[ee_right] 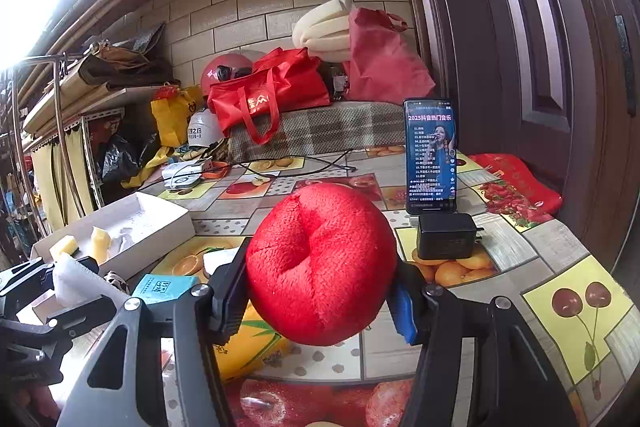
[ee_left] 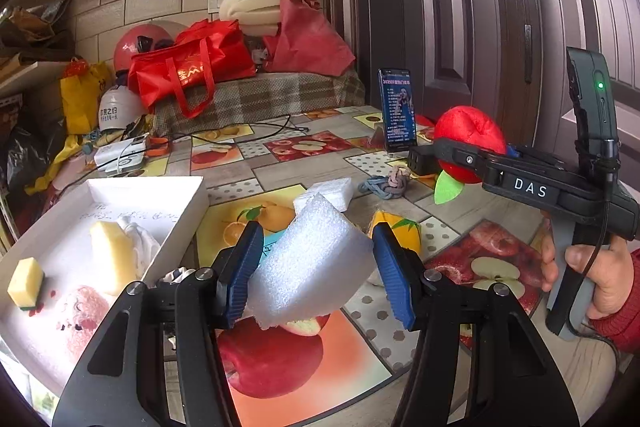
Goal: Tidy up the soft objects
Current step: 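Carry the foam sheet and red apple plush with both tools toward the tray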
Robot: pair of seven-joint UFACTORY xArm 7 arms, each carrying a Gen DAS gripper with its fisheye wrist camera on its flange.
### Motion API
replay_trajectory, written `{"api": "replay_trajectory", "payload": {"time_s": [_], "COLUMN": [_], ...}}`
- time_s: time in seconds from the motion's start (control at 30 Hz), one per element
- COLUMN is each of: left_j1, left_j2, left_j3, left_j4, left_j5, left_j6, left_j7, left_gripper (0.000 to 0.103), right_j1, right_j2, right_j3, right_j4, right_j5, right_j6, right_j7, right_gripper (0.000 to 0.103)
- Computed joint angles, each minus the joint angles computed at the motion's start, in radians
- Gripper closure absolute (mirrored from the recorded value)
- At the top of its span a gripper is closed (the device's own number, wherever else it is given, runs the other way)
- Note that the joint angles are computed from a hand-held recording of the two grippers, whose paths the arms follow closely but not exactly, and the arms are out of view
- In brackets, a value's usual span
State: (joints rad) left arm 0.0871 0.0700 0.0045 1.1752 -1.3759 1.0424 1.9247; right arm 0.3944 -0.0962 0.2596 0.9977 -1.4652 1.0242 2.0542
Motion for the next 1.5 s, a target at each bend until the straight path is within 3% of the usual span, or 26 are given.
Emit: {"api": "replay_trajectory", "payload": {"time_s": [0.27,0.5,0.6,0.7,1.03,1.3,1.5], "left_j1": [0.024,0.057,0.084,0.096,0.175,0.214,0.237], "left_j2": [-0.001,0.033,0.049,0.077,0.287,0.433,0.504], "left_j3": [0.02,0.025,0.029,0.027,-0.023,-0.09,-0.146], "left_j4": [-0.009,0.025,0.037,0.068,0.333,0.525,0.62], "left_j5": [-0.067,-0.128,-0.193,-0.244,-0.275,-0.176,-0.09], "left_j6": [0.016,-0.006,0.014,-0.021,-0.2,-0.332,-0.375], "left_j7": [0.046,0.062,0.093,0.11,-0.088,-0.224,-0.294], "left_gripper": [0.046,0.047,0.047,0.047,0.046,0.046,0.046], "right_j1": [0.053,0.074,0.085,0.097,0.149,0.191,0.223], "right_j2": [0.069,0.103,0.128,0.163,0.295,0.438,0.59], "right_j3": [0.016,-0.012,-0.019,-0.029,-0.088,-0.153,-0.206], "right_j4": [0.068,0.102,0.129,0.167,0.323,0.507,0.716], "right_j5": [-0.037,-0.041,-0.045,-0.053,-0.081,-0.07,-0.002], "right_j6": [0.032,-0.01,-0.017,-0.025,-0.079,-0.168,-0.266], "right_j7": [-0.07,-0.078,-0.103,-0.128,-0.209,-0.298,-0.435], "right_gripper": [0.044,0.044,0.044,0.044,0.044,0.044,0.044]}}
